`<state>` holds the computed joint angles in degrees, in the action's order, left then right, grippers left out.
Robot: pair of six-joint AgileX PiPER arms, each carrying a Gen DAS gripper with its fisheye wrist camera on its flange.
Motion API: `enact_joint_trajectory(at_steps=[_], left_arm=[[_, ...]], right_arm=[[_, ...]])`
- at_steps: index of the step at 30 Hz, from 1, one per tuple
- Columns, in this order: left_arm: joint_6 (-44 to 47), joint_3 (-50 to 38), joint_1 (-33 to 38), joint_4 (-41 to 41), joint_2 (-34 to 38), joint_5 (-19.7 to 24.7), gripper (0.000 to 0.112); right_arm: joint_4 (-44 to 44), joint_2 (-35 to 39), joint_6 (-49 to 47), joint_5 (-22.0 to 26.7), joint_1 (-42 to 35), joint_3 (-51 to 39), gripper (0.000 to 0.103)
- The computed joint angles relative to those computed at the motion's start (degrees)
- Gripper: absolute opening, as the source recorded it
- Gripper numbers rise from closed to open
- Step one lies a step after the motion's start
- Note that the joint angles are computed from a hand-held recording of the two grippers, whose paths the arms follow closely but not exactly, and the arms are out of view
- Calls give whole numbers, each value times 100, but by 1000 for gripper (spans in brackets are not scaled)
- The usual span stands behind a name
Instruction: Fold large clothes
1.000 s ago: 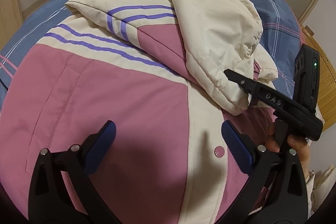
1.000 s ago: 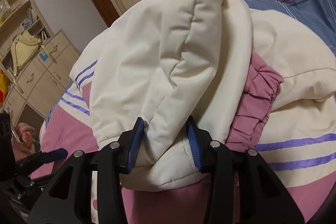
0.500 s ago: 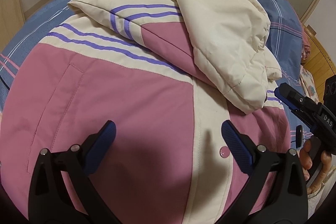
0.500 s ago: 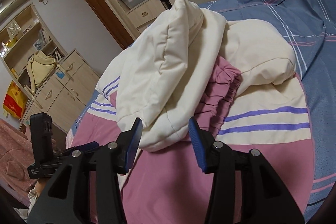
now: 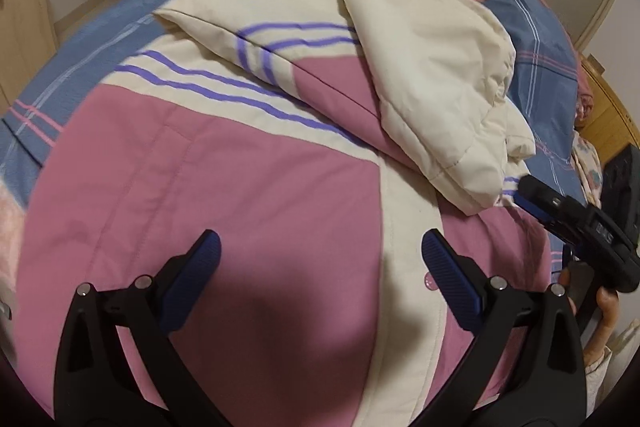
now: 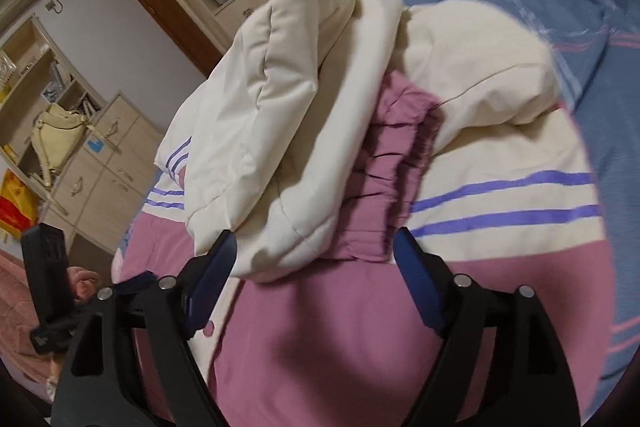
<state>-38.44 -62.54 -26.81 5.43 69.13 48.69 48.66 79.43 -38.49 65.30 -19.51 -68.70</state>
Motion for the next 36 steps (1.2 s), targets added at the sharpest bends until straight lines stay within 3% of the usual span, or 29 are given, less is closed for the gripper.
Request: enact_joint_trajectory(at_steps=[4,7,12,14,16,19,22,26,28,32,34,36], left_arm=[[10,28,236,51,-104,116,101],[44,89,407,-53,-101,135,101],[79,214,456,-171,-149,133,101],[141,238,489,-197,-154,136,101],[230,220,507,-236,-139,136,101],[183,198,442,-46,-126,178,101],[160,203,367,65,-98,128,101],[71,119,115,335,125,137,101],[-13,131,16,496,215,147,101],[-13,165,-49,566,316,151,101],[20,96,-76,615,423,227,101],[11,64,-135,686,462,275,101]], right_arm=[[900,-243,-612,437,-214,-6,81],[897,-88,-420,398,360,-296,81],[-447,610,631,-443,1797,-597,80],[-754,919,767,-803,2075,-543,80],[-994,781,769,-974,2258,-490,83],[-1116,378,621,-671,2241,-591,86],[-310,204,25,-378,1635,-892,86],[200,386,75,-860,1323,-1475,85],[-361,877,652,-1159,1554,-2099,85],[-2629,1991,1843,-1924,2354,-3000,86],[-3488,2975,2309,-1739,2492,-3557,93],[-3431,3533,2577,-1557,2406,-3920,102]])
